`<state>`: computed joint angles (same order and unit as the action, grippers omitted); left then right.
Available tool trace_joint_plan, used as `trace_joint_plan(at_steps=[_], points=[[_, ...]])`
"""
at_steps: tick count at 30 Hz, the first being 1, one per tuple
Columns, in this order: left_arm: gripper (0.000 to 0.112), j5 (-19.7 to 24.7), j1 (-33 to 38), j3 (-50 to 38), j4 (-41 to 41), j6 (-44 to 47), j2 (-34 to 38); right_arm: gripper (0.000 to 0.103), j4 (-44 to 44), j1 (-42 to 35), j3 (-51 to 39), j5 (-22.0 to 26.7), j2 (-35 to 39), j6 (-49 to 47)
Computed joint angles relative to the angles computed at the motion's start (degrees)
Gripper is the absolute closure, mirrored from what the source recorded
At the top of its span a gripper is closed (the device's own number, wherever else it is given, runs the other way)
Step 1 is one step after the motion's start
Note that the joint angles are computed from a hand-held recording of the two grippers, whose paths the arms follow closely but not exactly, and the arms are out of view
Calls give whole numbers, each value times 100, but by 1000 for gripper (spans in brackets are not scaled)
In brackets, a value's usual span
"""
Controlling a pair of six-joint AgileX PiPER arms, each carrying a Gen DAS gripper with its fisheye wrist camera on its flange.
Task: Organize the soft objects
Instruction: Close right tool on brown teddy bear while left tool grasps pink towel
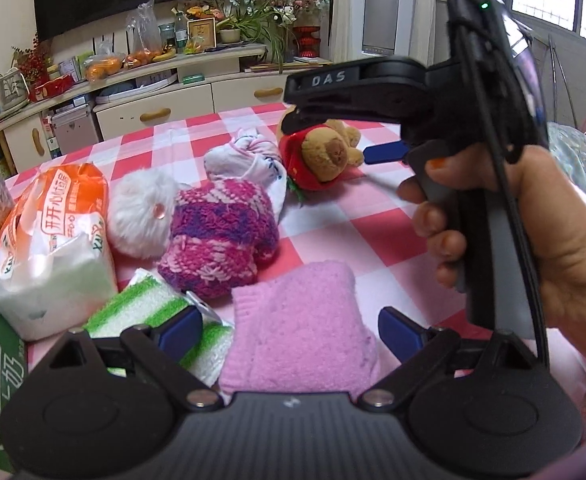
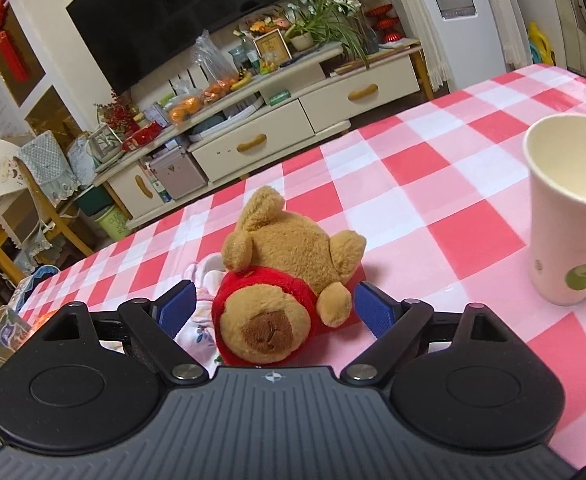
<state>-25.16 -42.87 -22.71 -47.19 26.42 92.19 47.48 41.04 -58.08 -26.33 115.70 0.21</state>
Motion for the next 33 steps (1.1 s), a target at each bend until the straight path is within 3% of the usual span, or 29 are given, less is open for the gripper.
trace_joint_plan(at_steps=[6,20,27,33], points=[[18,-134,-38,9,137,28,107,0,32,-104,-228,247,226,-53],[21,-90,-147,211,28,146,-234,0,-404,-126,-200,-28,300,398],[24,-208,-279,219,-136,216,-254,12,-935,-170,-90,-80,280,873],[30,22,-16,191,738,-612,-139,15,-1077,-203,43,-103,200,845]])
